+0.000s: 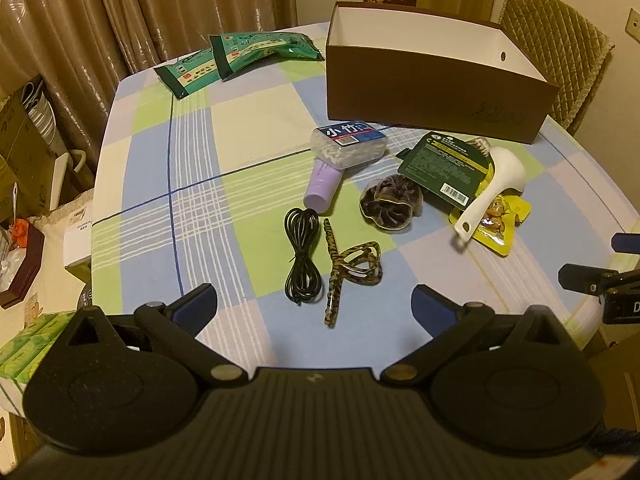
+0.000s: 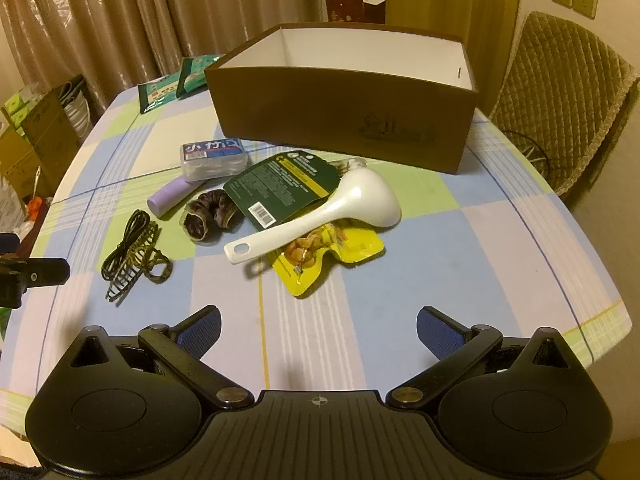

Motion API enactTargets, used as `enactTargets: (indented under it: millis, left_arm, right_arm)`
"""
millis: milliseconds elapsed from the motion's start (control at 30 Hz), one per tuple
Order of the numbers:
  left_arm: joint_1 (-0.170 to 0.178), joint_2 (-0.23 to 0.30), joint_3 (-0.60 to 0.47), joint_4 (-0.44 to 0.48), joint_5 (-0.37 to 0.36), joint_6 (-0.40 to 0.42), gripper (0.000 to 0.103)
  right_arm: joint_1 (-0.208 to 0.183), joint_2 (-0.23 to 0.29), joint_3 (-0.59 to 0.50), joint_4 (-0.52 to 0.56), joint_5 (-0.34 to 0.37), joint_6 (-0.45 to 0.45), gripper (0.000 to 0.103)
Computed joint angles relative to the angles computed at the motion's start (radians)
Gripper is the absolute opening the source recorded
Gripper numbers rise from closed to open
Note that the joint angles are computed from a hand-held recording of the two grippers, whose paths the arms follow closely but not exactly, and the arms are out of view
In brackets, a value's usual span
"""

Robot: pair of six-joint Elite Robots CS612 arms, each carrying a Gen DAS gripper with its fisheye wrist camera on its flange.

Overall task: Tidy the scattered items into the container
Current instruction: 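Grasp the leopard-print hair clip with the left gripper while the right approaches the white paddle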

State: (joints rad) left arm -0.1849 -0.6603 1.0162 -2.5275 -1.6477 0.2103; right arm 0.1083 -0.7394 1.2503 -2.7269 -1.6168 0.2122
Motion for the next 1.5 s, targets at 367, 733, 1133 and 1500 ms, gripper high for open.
enactTargets:
  millis: [367,733,1133,1500]
  left_arm:
    - [0.007,0.016,-0.024,0.024,-0.006,-0.006,0.102]
    - [0.013,0.033,-0.044,0.049,-0.023,-0.002,0.102]
    - [0.011,0.072,-0.084,0.052,-0.087,0.046,0.093]
    - [0.01,0.133,-0.15,0.046,-0.161,0.073,0.066]
  right_arm:
    - [0.0,0.007,-0.014,0.01,0.0,0.001,0.101]
    - [-0.003,0.026,-0.05,0.036,0.004,0.002,0.101]
    - [-0.016,0.038,-0.065,0.051,-0.003,0.016,0.101]
    - [-0.03,0.046,-0.078,0.093,-0.017,0.031,0.101]
